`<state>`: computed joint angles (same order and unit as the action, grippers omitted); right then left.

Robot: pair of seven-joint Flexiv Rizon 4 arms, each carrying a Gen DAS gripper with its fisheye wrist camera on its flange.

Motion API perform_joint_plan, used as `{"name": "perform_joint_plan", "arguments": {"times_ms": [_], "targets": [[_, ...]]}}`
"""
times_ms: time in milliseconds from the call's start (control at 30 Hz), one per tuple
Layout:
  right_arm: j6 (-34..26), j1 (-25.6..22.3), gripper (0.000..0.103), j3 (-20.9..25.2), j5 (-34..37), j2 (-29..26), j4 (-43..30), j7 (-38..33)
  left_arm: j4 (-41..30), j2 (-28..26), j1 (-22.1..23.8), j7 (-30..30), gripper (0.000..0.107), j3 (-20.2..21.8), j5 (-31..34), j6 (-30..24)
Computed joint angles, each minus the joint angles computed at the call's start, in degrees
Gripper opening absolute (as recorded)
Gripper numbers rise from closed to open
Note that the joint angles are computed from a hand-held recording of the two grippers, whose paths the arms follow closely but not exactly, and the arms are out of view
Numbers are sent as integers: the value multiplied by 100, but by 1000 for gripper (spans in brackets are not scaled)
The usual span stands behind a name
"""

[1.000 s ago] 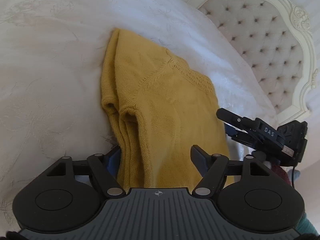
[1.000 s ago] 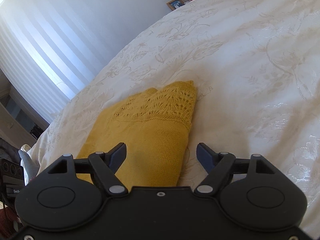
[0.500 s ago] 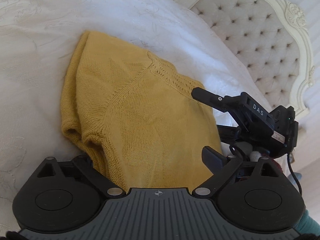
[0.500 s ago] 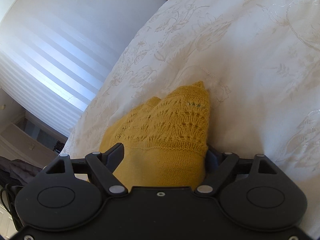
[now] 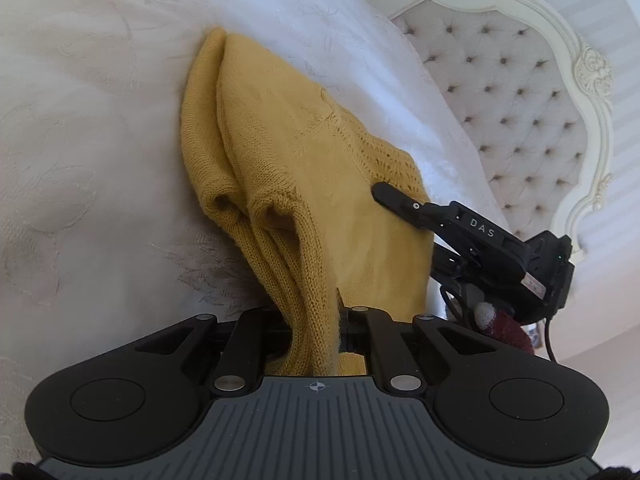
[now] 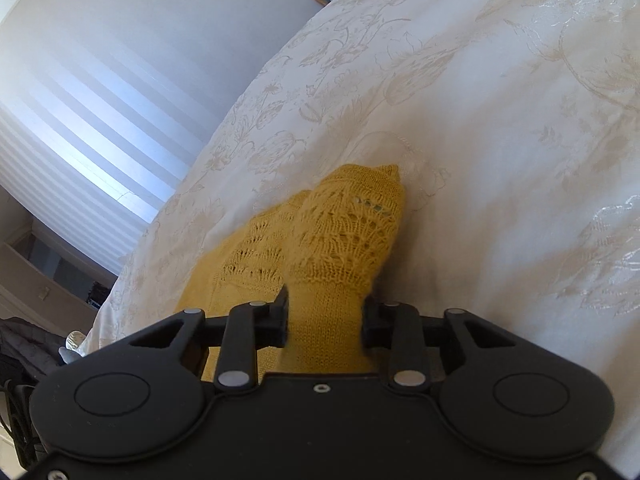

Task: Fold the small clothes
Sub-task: 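Fold the held side over with the left gripper while the right gripper pins the collar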

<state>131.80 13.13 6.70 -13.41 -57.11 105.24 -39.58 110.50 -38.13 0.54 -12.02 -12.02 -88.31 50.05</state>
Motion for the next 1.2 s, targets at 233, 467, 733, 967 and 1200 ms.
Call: {"name": "perform_joint_plan", "arguments": {"times_ms": [233,467,733,967,1200], "targets": [[-104,276,40,-18,373,713,828,-199,679,603,2,-10,11,174,196,-374],[-46,550,40,176,902,1446,2104,-289,1592,1314,35,-153,11,526,628,-1130],[462,824,42,497,1365,1846,3199,37,2419,1901,-20,-176,12,881,877,-1618],[2003,945,61,606,1650,1037,3282,-20,2600,1652,-307,46,16,793,-45,-1002],[3502,1017,69,756,894,352,3730,-155,2533,1485,-305,196,16,819,-356,-1218]]}}
